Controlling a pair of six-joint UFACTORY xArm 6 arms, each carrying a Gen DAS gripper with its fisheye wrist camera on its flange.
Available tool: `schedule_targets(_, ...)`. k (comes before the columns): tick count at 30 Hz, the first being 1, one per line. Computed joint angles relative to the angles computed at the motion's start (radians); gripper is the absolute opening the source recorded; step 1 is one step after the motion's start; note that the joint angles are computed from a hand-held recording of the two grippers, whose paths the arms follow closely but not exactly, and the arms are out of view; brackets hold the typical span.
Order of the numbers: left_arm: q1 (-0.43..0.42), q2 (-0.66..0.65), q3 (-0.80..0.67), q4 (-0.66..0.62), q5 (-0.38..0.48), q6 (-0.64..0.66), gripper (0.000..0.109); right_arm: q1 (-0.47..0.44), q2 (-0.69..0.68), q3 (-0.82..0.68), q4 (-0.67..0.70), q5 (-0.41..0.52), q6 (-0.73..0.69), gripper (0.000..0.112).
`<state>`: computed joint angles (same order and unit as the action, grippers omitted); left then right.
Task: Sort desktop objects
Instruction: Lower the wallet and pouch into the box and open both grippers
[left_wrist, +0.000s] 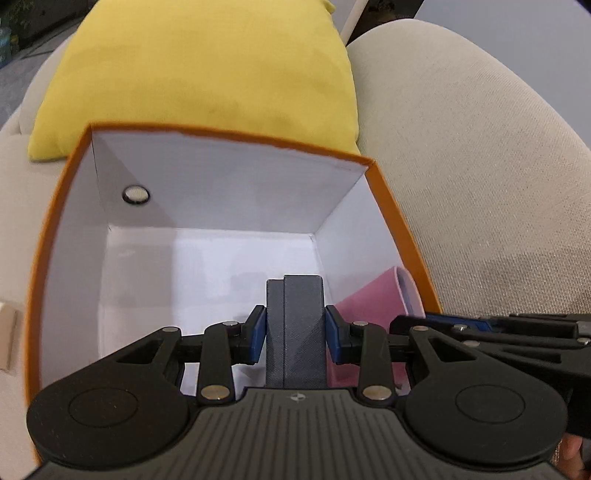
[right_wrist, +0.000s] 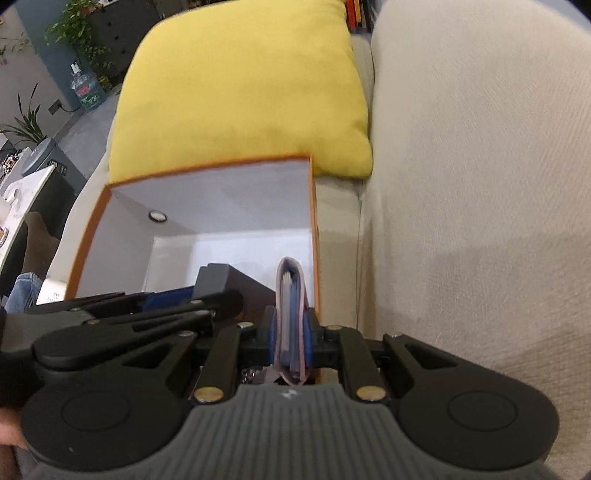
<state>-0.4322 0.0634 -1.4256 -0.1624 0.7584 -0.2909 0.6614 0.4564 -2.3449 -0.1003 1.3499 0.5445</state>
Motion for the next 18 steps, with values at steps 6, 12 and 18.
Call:
schedule_targets(6,0.002,0.006,-0.005,-0.012,0.016,-0.012,0.038,0.001,-0.017,0.014,0.008,-0.004,0.020,0.016)
schedule_targets(12,0.013,0.016,-0.015,-0.054,0.030,0.009,0.038,0.002,-0.048,0.044,0.019,-0.024,0.046,0.020)
schedule_targets(18,0.015,0.018,-0.017,-0.080,0.038,0.010,0.038,0.017,-0.041,-0.006,-0.037,0.000,0.049,0.029)
